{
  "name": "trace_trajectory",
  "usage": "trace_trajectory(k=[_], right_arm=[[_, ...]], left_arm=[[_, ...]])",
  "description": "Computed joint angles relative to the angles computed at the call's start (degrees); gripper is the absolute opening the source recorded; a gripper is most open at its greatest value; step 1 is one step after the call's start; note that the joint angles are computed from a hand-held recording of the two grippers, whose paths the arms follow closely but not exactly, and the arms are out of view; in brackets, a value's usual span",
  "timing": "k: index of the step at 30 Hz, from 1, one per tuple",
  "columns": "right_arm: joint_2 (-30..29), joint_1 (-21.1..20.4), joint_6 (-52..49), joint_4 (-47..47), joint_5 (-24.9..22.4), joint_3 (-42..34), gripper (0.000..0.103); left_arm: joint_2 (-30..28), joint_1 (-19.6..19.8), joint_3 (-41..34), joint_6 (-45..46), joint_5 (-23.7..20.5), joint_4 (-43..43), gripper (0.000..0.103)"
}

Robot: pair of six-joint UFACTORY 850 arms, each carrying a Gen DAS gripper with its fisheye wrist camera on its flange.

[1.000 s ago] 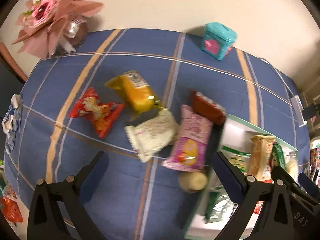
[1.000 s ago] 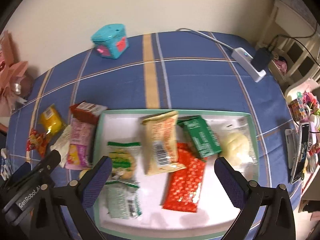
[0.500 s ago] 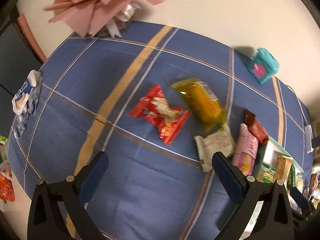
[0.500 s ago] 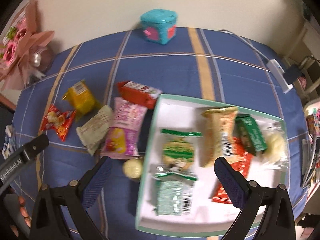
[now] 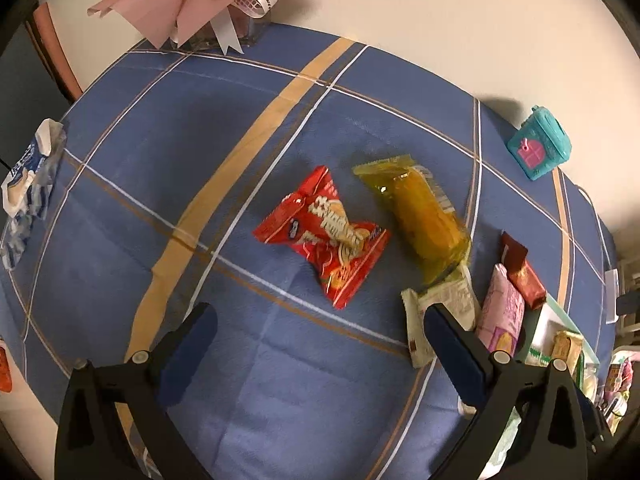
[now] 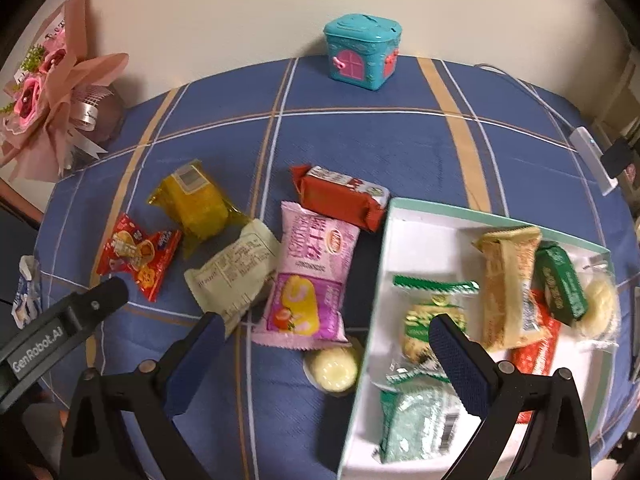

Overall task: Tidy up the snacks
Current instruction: 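Move both tools back over the snack pile, then grasp the red nice wafer bag with left tool while right tool grasps the pink Swiss roll bag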

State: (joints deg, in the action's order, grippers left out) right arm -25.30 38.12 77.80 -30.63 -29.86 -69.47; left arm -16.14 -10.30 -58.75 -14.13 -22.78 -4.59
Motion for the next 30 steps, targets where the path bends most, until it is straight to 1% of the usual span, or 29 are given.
trace_trajectory(k=[3,5,9,12,14,18,20,21,23,24,25,26,28,30], right_arm=[[-1.55,-0.05,-0.11,-1.82,-0.24,-1.23,0.103],[-2.51,-0.42,0.12,-2.26,0.29,-1.86,0.103],[-3.58,-1.26,1.36,-3.31,1.91,-2.12,0.102],[-4.22,-1.84,1.92,-3.98,3.02,-2.09,0.095],[-5.03,-2.24,1.16,-3.61,3.63,-2.55,0.085],[-6.74,-2.37,1.47,-4.75,1.25,-4.17,0.078],[-6.97,-2.41,1.58,-5.01,0.44,-4.53,0.074],[-6.78,-2.31,2.23,-5.76,0.27,-4.49,0.073],[-6.5,-2.28,3.28,-7.23,0.2,-4.51,0.073],[-6.32,-2.13,3.76,-7.83,0.09,-4.45,0.072],[-6.24,-2.13,4.06,-8.32,0.05,-4.52,0.071],[-6.4,-2.12,4.18,-8.41,0.04,-4.78,0.07],[-6.25,-2.22,4.26,-8.42,-0.01,-4.64,0.066],[-5.53,-2.36,4.47,-8.14,0.48,-3.99,0.064]], left_arm=[[-1.18,-0.51,-1.04,-4.79,1.0,6.12,0.103],[-2.0,-0.27,-1.63,-6.59,2.18,8.17,0.103],[-3.92,1.18,-2.65,-3.94,4.16,4.61,0.103],[-5.63,1.86,-3.65,-4.5,4.85,4.07,0.103],[-6.49,2.31,-4.15,-3.9,5.36,2.3,0.103],[-7.32,2.15,-4.48,-4.76,7.42,2.57,0.099],[-7.82,1.88,-4.73,-5.56,7.98,3.48,0.091],[-8.19,1.76,-4.92,-5.88,7.96,3.72,0.089],[-8.98,1.68,-5.3,-5.17,7.61,2.91,0.077],[-9.17,1.71,-5.33,-4.37,7.46,1.92,0.073],[-9.32,1.78,-5.38,-3.74,7.31,1.24,0.066],[-9.39,1.83,-5.32,-3.07,7.34,0.43,0.061],[-9.34,1.93,-5.16,-1.23,7.35,-1.29,0.06],[-9.15,1.83,-5.07,-1.46,7.36,-0.63,0.06]])
